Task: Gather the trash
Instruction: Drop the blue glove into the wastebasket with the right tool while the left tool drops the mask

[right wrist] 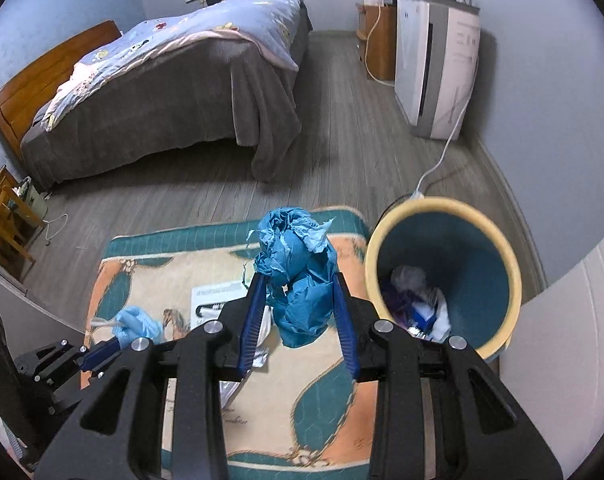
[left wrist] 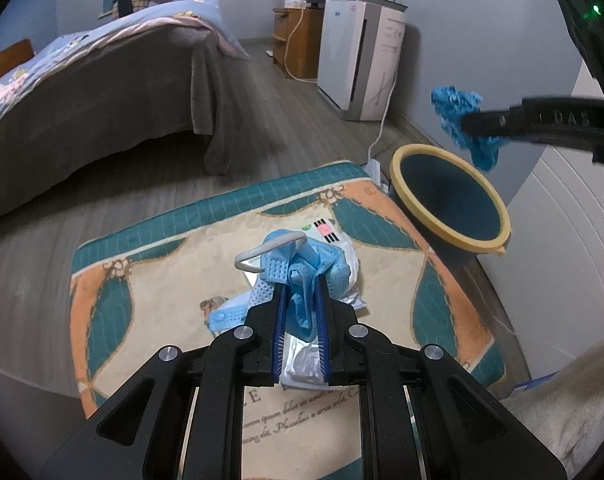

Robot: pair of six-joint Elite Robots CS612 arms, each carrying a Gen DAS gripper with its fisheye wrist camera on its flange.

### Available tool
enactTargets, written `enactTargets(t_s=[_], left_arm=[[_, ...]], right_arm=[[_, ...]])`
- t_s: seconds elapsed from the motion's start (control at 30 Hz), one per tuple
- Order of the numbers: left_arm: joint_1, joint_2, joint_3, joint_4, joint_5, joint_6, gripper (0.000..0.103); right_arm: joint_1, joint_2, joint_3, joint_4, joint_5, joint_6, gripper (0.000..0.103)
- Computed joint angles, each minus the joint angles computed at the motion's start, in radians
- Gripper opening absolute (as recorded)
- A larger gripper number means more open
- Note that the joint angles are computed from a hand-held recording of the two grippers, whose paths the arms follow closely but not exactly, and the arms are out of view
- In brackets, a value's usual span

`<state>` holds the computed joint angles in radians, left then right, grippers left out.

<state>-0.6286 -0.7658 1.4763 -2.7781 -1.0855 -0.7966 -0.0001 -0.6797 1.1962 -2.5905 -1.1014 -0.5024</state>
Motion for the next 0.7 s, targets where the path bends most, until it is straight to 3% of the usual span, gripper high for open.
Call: enactTargets(t_s=[0.23, 0.4, 0.57, 0.7], left_arm=[[0.007, 0.001, -0.024, -0.013, 0.024, 0.061, 0.015], [0.012, 0.014, -0.052, -0.016, 0.017, 0.080, 0.015], [0.023, 0.031, -0.080, -0.008, -0.021, 0.030, 0.015], [0.025, 0.054, -0.136, 0.043, -0.012, 0.052, 0.015]], right_arm=[[-0.006, 0.043, -0.087, 0.038, 0.005, 0.023, 0.033], [0.002, 0.065, -0.116, 0.075, -0.037, 0.042, 0.033], [0.002, 0.055, -0.103, 0.071, -0.011, 0.005, 0.033], [-0.011, 0.063, -0.121, 0.075, 0.013, 0.013, 0.033]])
